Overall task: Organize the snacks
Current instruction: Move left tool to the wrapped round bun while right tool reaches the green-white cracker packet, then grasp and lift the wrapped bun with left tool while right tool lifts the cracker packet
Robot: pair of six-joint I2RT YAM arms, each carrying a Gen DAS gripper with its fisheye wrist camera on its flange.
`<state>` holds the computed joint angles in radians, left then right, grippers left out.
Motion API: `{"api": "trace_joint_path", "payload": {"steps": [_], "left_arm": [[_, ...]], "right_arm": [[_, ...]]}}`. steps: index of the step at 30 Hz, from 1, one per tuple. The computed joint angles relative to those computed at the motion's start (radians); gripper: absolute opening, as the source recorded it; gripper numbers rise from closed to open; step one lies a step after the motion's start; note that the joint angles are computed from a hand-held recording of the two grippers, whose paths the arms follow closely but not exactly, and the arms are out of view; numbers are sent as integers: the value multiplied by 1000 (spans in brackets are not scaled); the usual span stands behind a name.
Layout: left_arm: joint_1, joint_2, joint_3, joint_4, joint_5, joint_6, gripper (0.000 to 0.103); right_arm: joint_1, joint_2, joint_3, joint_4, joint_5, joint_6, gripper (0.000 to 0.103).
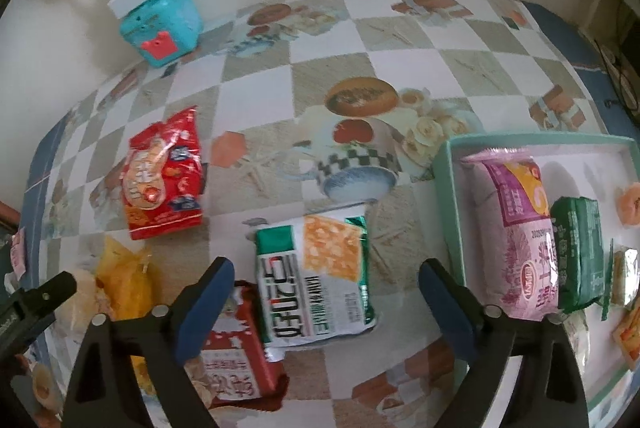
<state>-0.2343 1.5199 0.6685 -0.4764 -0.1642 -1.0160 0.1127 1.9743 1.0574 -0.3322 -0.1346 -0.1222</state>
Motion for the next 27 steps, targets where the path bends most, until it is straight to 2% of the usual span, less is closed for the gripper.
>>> {"api": "trace_joint_path", "payload": {"steps": [5, 10, 12, 17, 20, 23, 24, 26, 27], "left_arm": [[-14, 54, 28, 13, 17, 37, 94], [-10, 101, 48, -13, -9, -10, 94], [35, 70, 5, 4, 7, -62, 94], [97, 3, -59, -10, -8, -98, 94], [117, -6, -79, 3, 12, -99, 94], [113, 6, -82, 13, 25, -98, 93], [109, 6, -85, 16, 28, -96, 91], [97, 12, -83, 20, 31, -94, 82], [89, 20, -76, 23, 31, -97, 69]], "right_arm": [[-9, 8, 9, -3, -11, 4, 87], [-21, 16, 17, -12, -30, 6, 83], [-19, 15, 17, -12, -28, 0, 83], [-17, 14, 16, -8, -23, 2, 80], [-17, 22, 22, -15, -18, -2, 74], [-17, 21, 22, -13, -5, -7, 64], [-14, 17, 18, -10, 2, -12, 58], [-6, 12, 9, -3, 12, -19, 56], [-2, 10, 6, -2, 14, -24, 54]]}}
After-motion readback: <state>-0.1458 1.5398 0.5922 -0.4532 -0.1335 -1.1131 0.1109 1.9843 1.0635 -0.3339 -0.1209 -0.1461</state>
